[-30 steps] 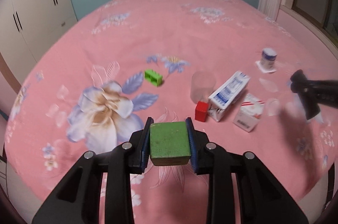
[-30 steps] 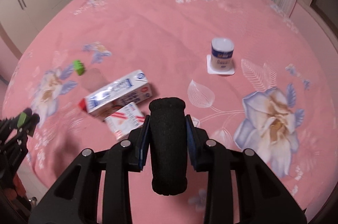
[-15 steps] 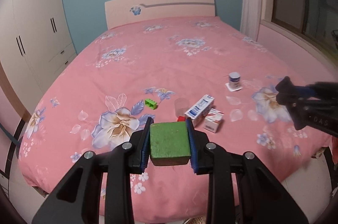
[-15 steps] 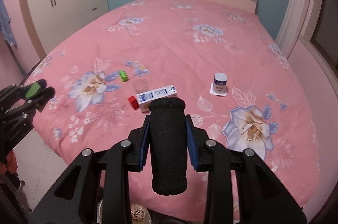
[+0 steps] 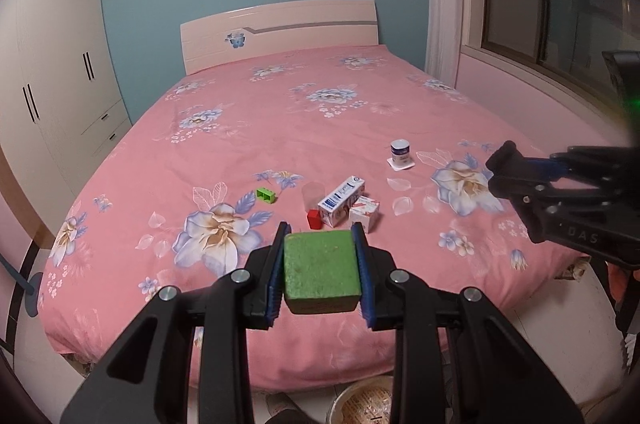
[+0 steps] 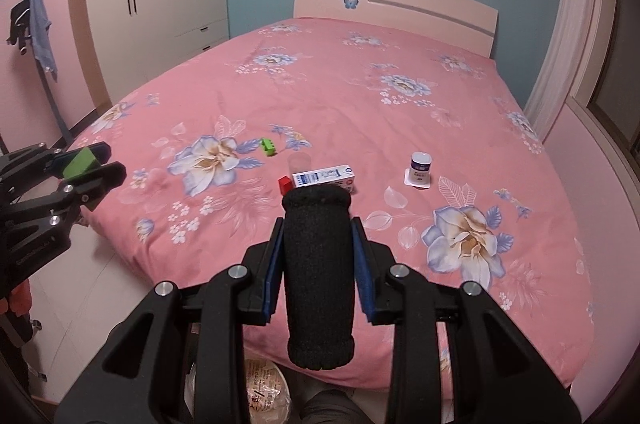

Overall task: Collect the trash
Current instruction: 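Lift the green block with the left tool while the right tool grasps the black foam tube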

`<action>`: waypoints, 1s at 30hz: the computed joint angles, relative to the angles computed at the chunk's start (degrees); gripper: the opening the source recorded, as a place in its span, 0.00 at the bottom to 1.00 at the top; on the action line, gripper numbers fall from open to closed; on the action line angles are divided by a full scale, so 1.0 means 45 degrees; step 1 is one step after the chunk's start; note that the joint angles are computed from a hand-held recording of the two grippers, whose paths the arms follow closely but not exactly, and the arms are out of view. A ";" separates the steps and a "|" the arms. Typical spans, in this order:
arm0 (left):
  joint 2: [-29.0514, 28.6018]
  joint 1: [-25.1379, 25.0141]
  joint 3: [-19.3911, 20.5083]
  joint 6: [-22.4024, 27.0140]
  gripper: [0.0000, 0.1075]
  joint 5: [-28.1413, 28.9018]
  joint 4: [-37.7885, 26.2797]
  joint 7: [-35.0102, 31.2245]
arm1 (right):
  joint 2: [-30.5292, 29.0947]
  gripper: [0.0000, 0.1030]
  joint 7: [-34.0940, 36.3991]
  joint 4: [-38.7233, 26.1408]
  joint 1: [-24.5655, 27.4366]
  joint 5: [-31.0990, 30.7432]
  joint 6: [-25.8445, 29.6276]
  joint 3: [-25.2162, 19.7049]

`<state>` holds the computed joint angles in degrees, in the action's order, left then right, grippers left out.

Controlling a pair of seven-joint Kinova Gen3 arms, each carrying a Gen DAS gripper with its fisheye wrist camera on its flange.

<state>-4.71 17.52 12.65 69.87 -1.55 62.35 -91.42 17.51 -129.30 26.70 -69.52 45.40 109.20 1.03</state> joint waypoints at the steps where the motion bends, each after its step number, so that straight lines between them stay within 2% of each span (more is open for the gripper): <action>1: -0.0104 -0.0010 -0.0069 0.0043 0.31 0.0128 0.0093 -0.0083 | -0.0096 0.32 -0.0144 0.0162 -0.0152 0.0024 -0.0024 -0.0040; 5: -0.0580 -0.0156 -0.0409 0.0172 0.31 0.0945 0.0832 -0.0632 | -0.0583 0.32 -0.0993 0.1293 -0.0552 0.0140 -0.0255 -0.0549; 12: -0.1395 -0.0442 -0.0633 -0.0047 0.31 0.1619 0.2600 -0.1273 | -0.1173 0.32 -0.2477 0.3269 -0.0419 0.0087 -0.0798 -0.1910; 21: -0.1927 -0.0613 -0.0811 -0.0193 0.31 0.2277 0.4353 -0.1862 | -0.1936 0.32 -0.4307 0.5859 0.0421 -0.0584 -0.2073 -0.3373; 30: -0.2118 -0.0558 -0.0772 -0.0238 0.31 0.2592 0.5788 -0.2211 | -0.2428 0.32 -0.5453 0.7979 0.1451 -0.1776 -0.3192 -0.4203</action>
